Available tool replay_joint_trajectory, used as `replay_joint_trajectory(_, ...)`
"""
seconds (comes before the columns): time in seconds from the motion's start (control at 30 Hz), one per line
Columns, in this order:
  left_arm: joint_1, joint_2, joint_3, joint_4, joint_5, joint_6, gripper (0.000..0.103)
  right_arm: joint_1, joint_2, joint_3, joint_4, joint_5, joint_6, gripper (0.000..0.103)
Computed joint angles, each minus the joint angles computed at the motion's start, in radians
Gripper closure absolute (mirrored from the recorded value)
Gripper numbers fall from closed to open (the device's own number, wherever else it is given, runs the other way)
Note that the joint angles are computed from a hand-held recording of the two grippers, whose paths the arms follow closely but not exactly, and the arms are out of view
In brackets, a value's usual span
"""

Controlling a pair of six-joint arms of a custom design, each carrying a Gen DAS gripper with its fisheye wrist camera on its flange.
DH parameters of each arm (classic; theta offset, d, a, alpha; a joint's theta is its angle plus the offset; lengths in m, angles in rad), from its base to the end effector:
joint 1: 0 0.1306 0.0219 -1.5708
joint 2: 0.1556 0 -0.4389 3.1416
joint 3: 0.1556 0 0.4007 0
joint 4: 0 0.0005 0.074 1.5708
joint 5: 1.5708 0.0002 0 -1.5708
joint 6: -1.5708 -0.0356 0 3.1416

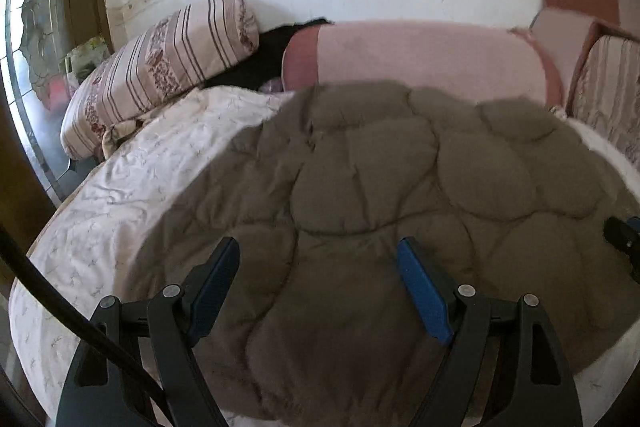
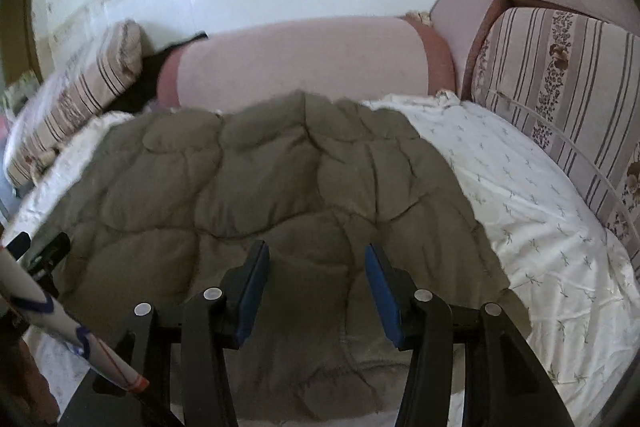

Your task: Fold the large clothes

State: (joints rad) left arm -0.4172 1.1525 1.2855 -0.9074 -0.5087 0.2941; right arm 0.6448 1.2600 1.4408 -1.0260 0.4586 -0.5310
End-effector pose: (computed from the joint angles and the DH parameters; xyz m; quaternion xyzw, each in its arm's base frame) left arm 0.3543 -0.1386 0.5339 -0.0425 0.8964 0.0867 0.4326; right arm 0.3441 0.2385 0.5569 0.0288 0.9136 0.0148 0.4054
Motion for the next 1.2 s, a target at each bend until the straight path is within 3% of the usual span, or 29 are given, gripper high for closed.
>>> replay_joint_trajectory(0.17,0.023,0.026,-0.006,-0.001,0.044,0.014,0.022,-0.027,0.049,0.014,-0.070,-0.058,-0.046,0.046)
replay_joint_trajectory(0.67,-0.005,0.023,-0.044,0.044,-0.025,-0.008,0.022,-0.006,0.068,0.016,-0.099,-0.005,-0.034,0.044)
replay_joint_trajectory(0.93,-0.011,0.019,-0.049,0.049,-0.035,-0.008,0.022,0.050,0.019,-0.001,-0.044,0.049,0.014,0.043)
replay_joint_trajectory(1.2,-0.015,0.020,-0.049,0.050,-0.040,-0.012,0.022,0.051,0.071,0.025,-0.114,0.046,0.020,0.036)
